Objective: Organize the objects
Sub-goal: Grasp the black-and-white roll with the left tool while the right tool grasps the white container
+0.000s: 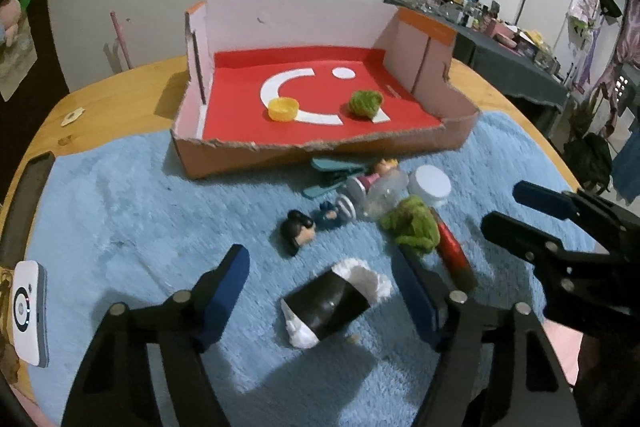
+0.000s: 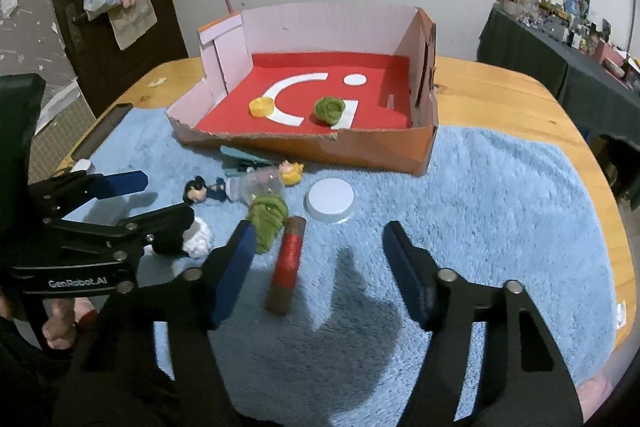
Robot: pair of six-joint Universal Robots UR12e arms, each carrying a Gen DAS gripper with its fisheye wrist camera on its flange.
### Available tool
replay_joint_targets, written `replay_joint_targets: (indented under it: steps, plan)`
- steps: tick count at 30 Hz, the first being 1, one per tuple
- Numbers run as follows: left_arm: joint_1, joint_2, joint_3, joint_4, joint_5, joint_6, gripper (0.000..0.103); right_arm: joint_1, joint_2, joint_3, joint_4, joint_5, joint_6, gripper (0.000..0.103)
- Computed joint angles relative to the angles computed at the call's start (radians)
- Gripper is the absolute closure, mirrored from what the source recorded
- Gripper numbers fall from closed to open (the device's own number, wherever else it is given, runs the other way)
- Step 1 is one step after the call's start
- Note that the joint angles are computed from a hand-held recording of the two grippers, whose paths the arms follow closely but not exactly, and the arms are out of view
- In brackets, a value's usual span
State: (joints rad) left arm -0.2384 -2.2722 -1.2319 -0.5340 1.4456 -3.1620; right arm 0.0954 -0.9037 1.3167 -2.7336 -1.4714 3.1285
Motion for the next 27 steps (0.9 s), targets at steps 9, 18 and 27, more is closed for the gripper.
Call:
replay_joint_targets:
  steps: [9,18,27]
  plan:
    - [-0.001,0.005,-0.022,-0.015,-0.005,0.042,0.03,-0.005,0.029,-0.027,0.039,-0.021,0.005,0.043]
    - [0.001,0.009,-0.042,-0.025,-0.009,0.085,0.033,-0.009,0.063,-0.08,0.08,-0.029,0.0,0.046]
    - [0.006,0.002,-0.028,-0.025,-0.018,0.071,0.047,-0.007,0.102,-0.138,0.124,-0.017,-0.005,0.048]
